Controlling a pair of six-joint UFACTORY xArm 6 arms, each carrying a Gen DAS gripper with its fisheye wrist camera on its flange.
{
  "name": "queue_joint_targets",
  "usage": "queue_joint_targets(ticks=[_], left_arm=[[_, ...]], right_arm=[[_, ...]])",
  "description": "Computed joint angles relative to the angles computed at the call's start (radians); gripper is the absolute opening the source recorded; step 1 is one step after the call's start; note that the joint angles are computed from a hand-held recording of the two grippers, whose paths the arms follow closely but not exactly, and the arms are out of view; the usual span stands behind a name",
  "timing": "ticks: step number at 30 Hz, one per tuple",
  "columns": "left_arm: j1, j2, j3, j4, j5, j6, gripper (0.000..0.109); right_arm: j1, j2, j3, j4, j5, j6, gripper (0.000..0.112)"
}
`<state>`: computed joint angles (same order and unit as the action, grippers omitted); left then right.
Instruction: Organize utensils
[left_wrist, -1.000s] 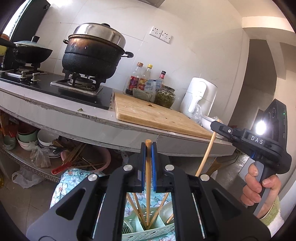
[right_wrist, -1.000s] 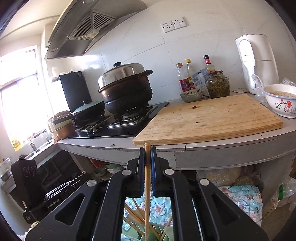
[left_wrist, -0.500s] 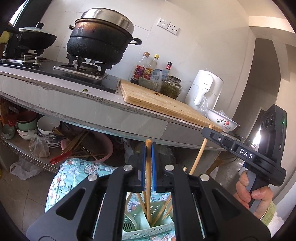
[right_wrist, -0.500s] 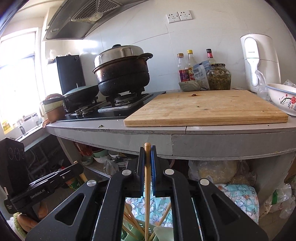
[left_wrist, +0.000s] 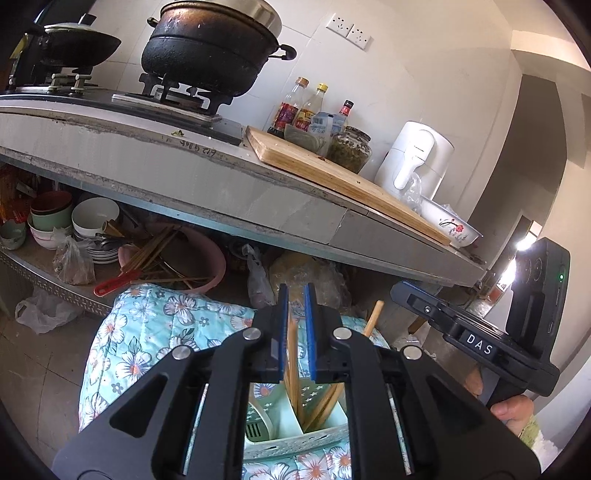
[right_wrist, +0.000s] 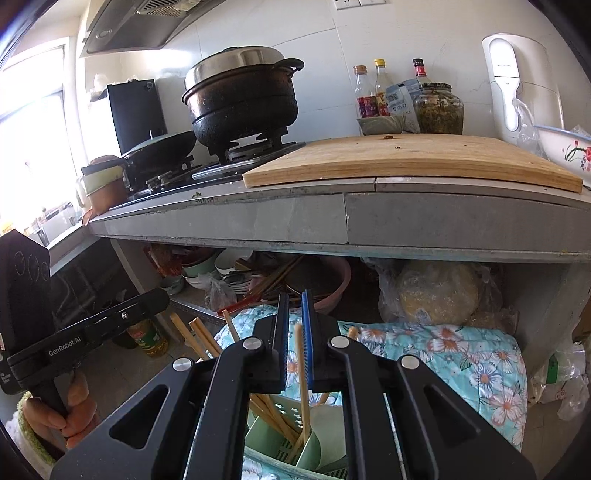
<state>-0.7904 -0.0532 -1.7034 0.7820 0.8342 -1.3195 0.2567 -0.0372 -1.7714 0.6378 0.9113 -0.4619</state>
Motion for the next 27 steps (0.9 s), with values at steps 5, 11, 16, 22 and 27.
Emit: queue_joint_targets(ticks=[5,11,16,22,27], left_arm=[[-0.007,-0.008,0.009,0.011,0.005,-0.020,0.028],[-0.026,-0.012,0.005,0.035,0.024,-0.039,0.036],[-0.051,-0.022,0.008,0.054,0.041,-0.056,0.040],[-0.115,-0.060,0.048,0.066,0.088,-0.087,0.050],[-0.226,-0.082,0.082,0.078,0.205,-0.129,0.072]], right_arm=[[-0.013,-0.030,0.037,0.025,-0.006,-0.005,0.026],[-0.037,-0.069,0.071,0.063,0.003,-0.012,0.027],[-0.072,-0.117,0.112,0.106,0.020,-0.015,0.027],[-0.131,-0.228,0.222,0.131,0.046,-0.026,0.034],[-0.175,-0.391,0.400,0.085,0.049,-0.040,0.055]])
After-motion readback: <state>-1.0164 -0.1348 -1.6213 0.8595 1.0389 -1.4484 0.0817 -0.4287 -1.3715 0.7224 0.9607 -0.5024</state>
